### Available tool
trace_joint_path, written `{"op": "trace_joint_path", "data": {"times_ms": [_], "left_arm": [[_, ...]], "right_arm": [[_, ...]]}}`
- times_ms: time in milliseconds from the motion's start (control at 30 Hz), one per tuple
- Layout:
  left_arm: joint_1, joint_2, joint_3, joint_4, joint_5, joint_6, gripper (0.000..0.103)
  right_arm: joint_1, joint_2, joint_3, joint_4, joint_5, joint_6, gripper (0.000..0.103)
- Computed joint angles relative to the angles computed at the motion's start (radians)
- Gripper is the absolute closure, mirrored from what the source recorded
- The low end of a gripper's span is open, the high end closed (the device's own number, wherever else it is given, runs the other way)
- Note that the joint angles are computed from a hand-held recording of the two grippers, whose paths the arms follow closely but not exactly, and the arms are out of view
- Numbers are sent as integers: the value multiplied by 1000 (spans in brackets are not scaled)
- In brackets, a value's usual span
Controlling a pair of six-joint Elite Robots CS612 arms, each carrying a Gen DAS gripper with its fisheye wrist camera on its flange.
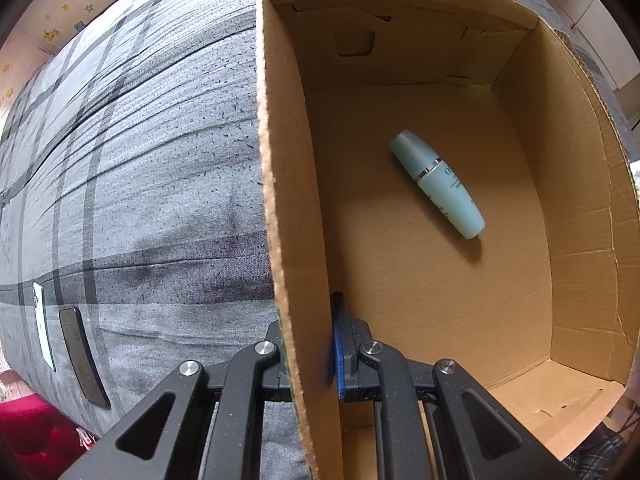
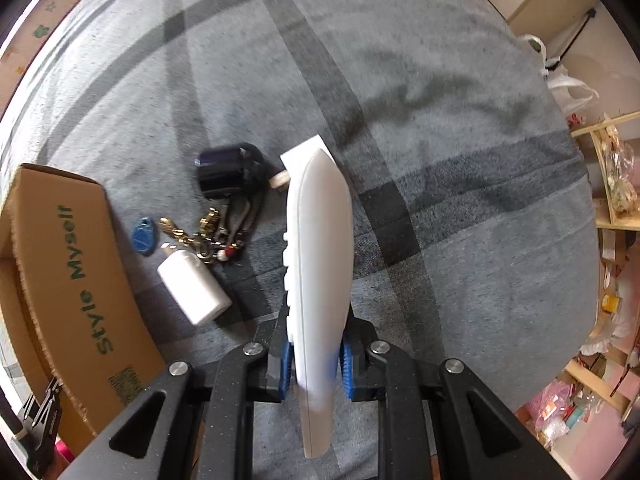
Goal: Organize rigid objects
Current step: 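Lift the white remote with the right gripper and turn it upright, then carry the white remote with the right gripper into the box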
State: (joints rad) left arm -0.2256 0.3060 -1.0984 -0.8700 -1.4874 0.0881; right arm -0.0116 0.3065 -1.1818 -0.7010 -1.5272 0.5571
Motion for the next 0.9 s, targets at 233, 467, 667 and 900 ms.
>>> {"op": "trace_joint_path", "data": {"times_ms": [233, 467, 667, 900], "left_arm": [[-3, 8, -17, 0, 2, -4, 91], [-5, 12, -27, -3, 2, -7, 91], [-4, 13, -29, -2, 0, -8, 91], [-1, 10, -22, -2, -3, -3, 91]], "right_arm": [[10, -27, -4, -15, -7, -22, 84], [23, -49, 11, -35, -12, -55, 84], [37, -48, 15, -62, -7, -88, 84], [57, -71, 52, -115, 17, -143, 84]]}}
